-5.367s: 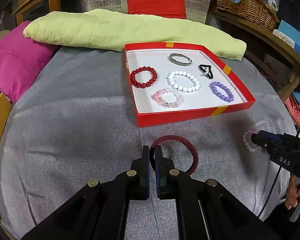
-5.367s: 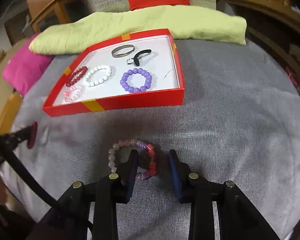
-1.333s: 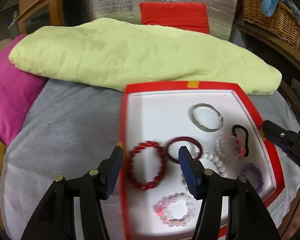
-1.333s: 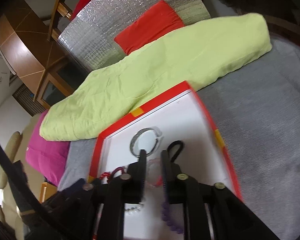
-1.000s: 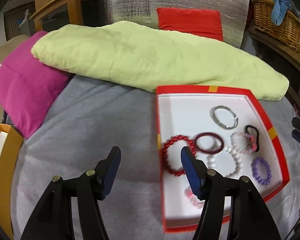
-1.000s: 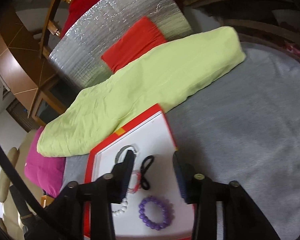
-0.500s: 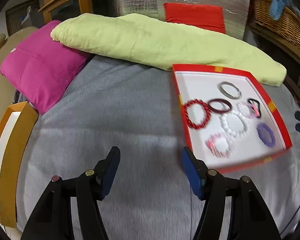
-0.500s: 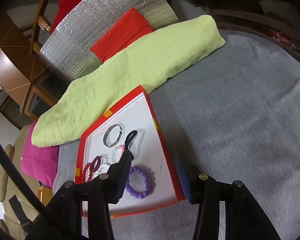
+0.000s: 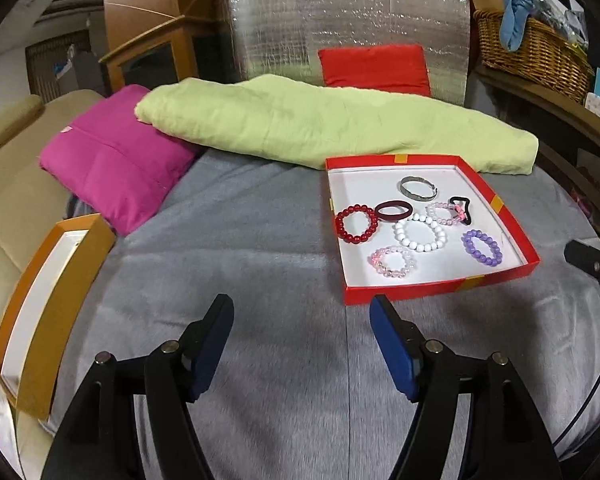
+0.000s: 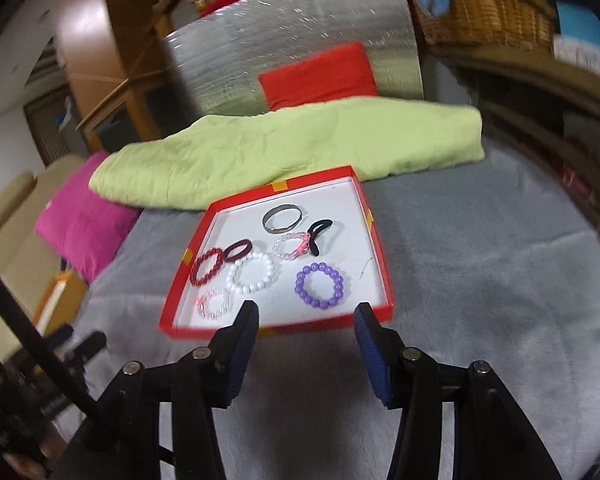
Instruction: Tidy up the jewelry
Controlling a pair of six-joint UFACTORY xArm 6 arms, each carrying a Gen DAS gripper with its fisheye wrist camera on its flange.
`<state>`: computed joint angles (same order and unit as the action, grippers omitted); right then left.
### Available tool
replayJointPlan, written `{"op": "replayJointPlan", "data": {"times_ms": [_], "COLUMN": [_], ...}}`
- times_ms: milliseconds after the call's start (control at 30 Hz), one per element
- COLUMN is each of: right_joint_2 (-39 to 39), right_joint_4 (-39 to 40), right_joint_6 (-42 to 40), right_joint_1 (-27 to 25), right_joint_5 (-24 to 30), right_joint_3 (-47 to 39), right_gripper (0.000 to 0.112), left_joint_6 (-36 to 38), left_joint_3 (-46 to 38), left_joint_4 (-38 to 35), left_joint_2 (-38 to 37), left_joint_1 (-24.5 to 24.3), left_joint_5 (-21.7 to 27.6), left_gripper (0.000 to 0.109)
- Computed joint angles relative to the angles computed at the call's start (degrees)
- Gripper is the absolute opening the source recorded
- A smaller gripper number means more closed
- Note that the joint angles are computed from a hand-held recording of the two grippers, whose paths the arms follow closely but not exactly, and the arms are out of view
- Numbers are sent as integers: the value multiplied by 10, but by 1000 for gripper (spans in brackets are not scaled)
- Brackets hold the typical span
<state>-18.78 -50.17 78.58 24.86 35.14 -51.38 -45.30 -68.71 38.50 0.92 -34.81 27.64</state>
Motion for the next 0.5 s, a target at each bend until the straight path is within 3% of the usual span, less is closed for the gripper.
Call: {"op": "replayJointPlan", "data": {"times_ms": [200, 333, 500], "right_joint_2": [-35, -52, -55], "right_joint_4": [-67, -85, -92], "right_joint_6": [47, 59, 61], "right_joint_1": [66, 97, 117], "right_joint_5": [87, 121, 143], "right_joint_3": [11, 16, 17], "right_gripper": [60, 62, 65], "left_joint_6": [-49, -73, -105], "left_joint_3": [40, 54, 66], "left_joint_4": [43, 70, 102], "left_joint_2": [-50, -73, -93], "left_joint_1": [-5, -11, -17], "left_joint_5": [-7, -9, -4], "left_gripper": [74, 74, 82]}}
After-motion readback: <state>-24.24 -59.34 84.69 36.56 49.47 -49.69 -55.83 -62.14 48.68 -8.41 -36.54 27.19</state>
